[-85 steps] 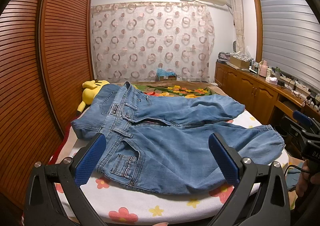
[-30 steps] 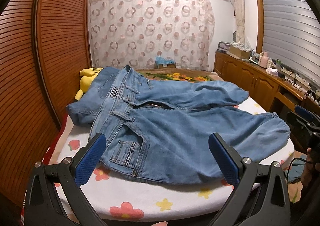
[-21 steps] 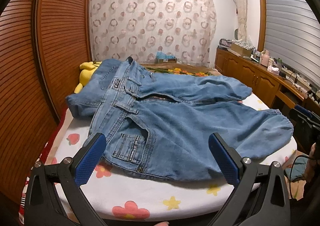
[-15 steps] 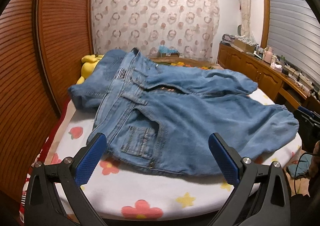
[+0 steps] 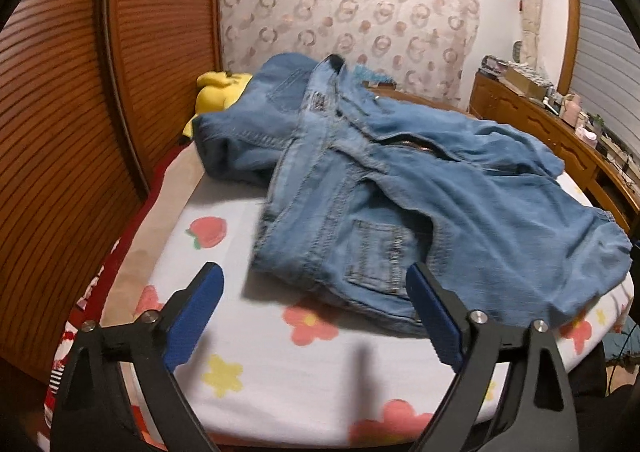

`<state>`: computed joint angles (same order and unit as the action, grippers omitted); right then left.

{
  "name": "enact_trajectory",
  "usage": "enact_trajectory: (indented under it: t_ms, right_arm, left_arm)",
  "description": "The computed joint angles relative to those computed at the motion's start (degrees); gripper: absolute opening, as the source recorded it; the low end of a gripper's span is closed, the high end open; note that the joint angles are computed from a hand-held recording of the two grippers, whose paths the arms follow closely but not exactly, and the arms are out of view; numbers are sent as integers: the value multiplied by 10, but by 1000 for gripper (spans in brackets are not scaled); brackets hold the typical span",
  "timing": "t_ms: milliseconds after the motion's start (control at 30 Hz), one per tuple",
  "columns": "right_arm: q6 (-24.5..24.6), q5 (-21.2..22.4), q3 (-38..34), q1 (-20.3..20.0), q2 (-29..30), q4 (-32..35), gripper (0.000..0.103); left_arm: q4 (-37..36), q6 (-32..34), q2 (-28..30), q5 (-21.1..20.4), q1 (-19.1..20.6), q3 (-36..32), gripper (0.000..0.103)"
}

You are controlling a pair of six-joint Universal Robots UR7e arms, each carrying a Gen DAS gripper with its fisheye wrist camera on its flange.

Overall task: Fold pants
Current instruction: 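Close the left gripper on the jeans waistband while the right gripper grasps a leg hem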

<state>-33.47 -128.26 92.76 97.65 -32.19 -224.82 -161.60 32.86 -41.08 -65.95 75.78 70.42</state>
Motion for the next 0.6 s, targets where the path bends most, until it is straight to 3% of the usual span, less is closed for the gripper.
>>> enact_trajectory:
  t_ms: [367,600]
  right_arm:
    - [15,-39,-6,13,8,10,72]
    - [19,-56,2,18,0,17,72]
  left_arm:
    - [91,-30,40,-12,22,-94,66]
    - [128,-38,51,-17,25,-116,58]
